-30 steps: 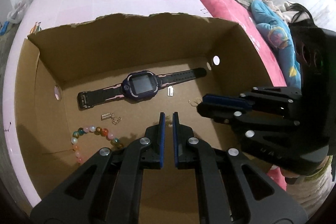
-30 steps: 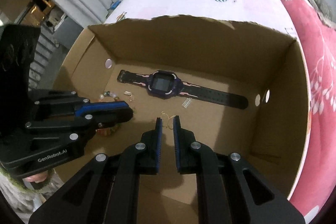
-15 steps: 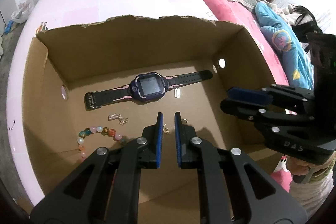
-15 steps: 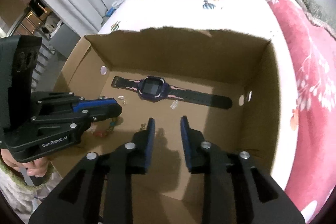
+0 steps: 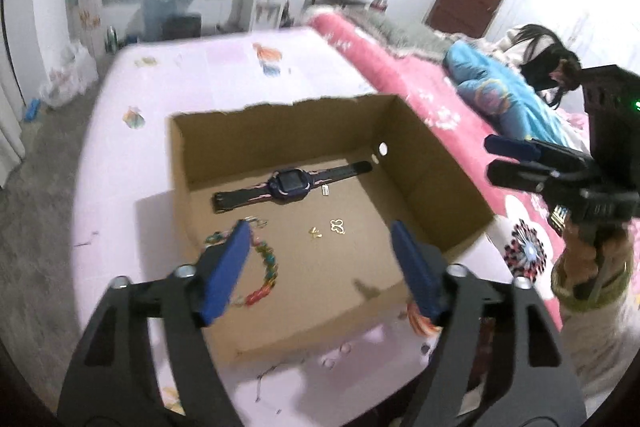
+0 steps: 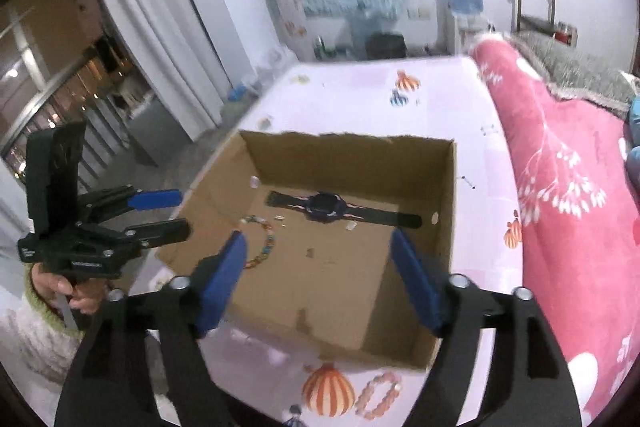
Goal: Organize jewelry
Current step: 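Withdraw both open tools from the box back over the table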
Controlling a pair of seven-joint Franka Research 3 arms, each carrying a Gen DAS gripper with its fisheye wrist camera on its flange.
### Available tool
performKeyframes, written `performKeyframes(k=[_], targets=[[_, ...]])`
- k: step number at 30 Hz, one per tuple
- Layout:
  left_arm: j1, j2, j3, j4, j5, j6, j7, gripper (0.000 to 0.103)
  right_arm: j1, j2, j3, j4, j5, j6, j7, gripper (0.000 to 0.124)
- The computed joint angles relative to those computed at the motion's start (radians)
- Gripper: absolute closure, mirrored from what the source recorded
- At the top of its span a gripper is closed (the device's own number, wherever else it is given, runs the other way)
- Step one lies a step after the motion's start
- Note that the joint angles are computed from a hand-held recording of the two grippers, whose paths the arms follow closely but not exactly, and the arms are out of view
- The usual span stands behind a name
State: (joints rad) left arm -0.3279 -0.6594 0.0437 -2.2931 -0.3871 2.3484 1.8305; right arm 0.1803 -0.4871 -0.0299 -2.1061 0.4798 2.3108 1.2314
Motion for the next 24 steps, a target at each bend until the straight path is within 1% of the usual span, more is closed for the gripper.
performKeyframes(k=[1, 2, 4, 5, 7, 8, 10, 13, 14, 16, 17, 20, 24], targets=[[0.004, -0.045, 0.001, -0.029, 0.006, 0.005, 0.01, 0.021, 0.005, -0.047, -0.006, -0.039, 0.015, 0.012, -0.013, 0.042], [0.006, -0.086, 0.004, -0.057, 0.011, 0.01, 0.017, 0.017, 0.01, -0.07, -0.009, -0.059, 0.025, 0.016, -0.02, 0.038], [0.004, -0.178, 0.018, -0.12, 0.013, 0.003, 0.016, 0.015, 0.027, -0.148, -0.024, -0.134, 0.066, 0.028, -0.043, 0.033], [0.004, -0.197, 0.021, -0.135, 0.016, -0.003, 0.005, 0.013, 0.029, -0.181, -0.023, -0.172, 0.077, 0.032, -0.042, 0.031], [0.021, -0.25, 0.017, -0.188, 0.028, -0.024, -0.044, 0.013, 0.019, -0.229, -0.002, -0.239, 0.071, 0.033, -0.014, 0.031], [0.04, -0.271, 0.005, -0.219, 0.045, -0.037, -0.078, 0.013, 0.016, -0.241, 0.006, -0.259, 0.064, 0.034, -0.001, 0.031], [0.061, -0.297, -0.013, -0.275, 0.08, -0.047, -0.128, 0.013, 0.027, -0.267, 0.015, -0.334, 0.087, 0.04, 0.038, 0.03], [0.099, -0.285, -0.065, -0.338, 0.157, -0.072, -0.224, 0.013, 0.016, -0.258, 0.059, -0.392, 0.049, -0.002, 0.129, 0.03], [0.106, -0.274, -0.083, -0.356, 0.188, -0.081, -0.248, 0.013, 0.013, -0.252, 0.083, -0.414, 0.024, -0.001, 0.155, 0.03], [0.097, -0.267, -0.093, -0.382, 0.219, -0.077, -0.281, 0.013, 0.015, -0.249, 0.115, -0.44, -0.019, 0.017, 0.188, 0.03], [0.1, -0.26, -0.109, -0.388, 0.246, -0.075, -0.3, 0.013, 0.006, -0.246, 0.15, -0.452, -0.065, 0.033, 0.215, 0.03], [0.072, -0.25, -0.107, -0.4, 0.281, -0.058, -0.315, 0.013, 0.006, -0.235, 0.203, -0.468, -0.171, 0.066, 0.266, 0.03], [0.071, -0.238, -0.118, -0.404, 0.329, -0.048, -0.36, 0.013, 0.036, -0.218, 0.217, -0.47, -0.246, 0.07, 0.318, 0.03]])
